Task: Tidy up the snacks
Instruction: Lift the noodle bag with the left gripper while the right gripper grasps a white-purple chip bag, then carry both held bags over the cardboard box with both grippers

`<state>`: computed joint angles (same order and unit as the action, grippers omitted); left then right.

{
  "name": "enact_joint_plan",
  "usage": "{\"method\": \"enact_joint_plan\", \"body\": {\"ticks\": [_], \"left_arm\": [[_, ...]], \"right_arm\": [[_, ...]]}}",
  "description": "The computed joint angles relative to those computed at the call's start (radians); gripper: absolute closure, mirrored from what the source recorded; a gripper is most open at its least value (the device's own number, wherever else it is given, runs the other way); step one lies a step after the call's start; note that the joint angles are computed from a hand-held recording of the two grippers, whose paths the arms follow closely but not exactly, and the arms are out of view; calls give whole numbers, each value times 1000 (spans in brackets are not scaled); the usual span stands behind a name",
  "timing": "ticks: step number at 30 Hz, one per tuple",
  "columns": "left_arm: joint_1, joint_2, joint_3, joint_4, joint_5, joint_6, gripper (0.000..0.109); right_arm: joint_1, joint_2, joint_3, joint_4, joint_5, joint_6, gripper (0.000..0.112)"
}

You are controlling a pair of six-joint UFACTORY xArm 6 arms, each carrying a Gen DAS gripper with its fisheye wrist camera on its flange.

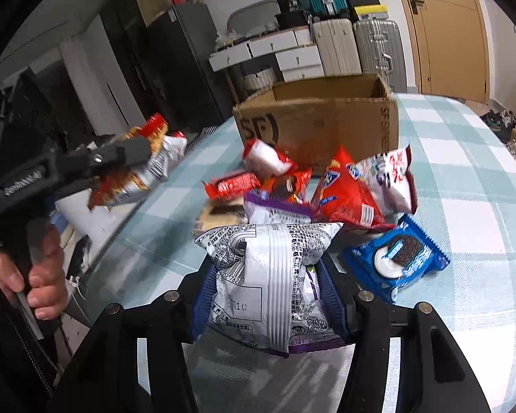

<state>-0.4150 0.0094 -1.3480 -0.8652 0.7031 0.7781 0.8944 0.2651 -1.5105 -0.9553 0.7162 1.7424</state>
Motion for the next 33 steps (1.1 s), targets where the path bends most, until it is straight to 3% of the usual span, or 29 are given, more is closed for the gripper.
{"method": "enact_joint_plan", "body": {"ticks": [10, 19, 33], "left_arm": [[-36, 22, -51, 41, -4, -33, 53], [-65, 105, -194, 90, 18, -81, 53], [-90, 418, -680, 226, 138, -258, 53]], "right_arm": [[4, -58, 8, -93, 29, 50, 56], [-22, -85, -27, -125, 40, 6, 56], [-133, -73, -153, -15, 4, -225, 56]]}}
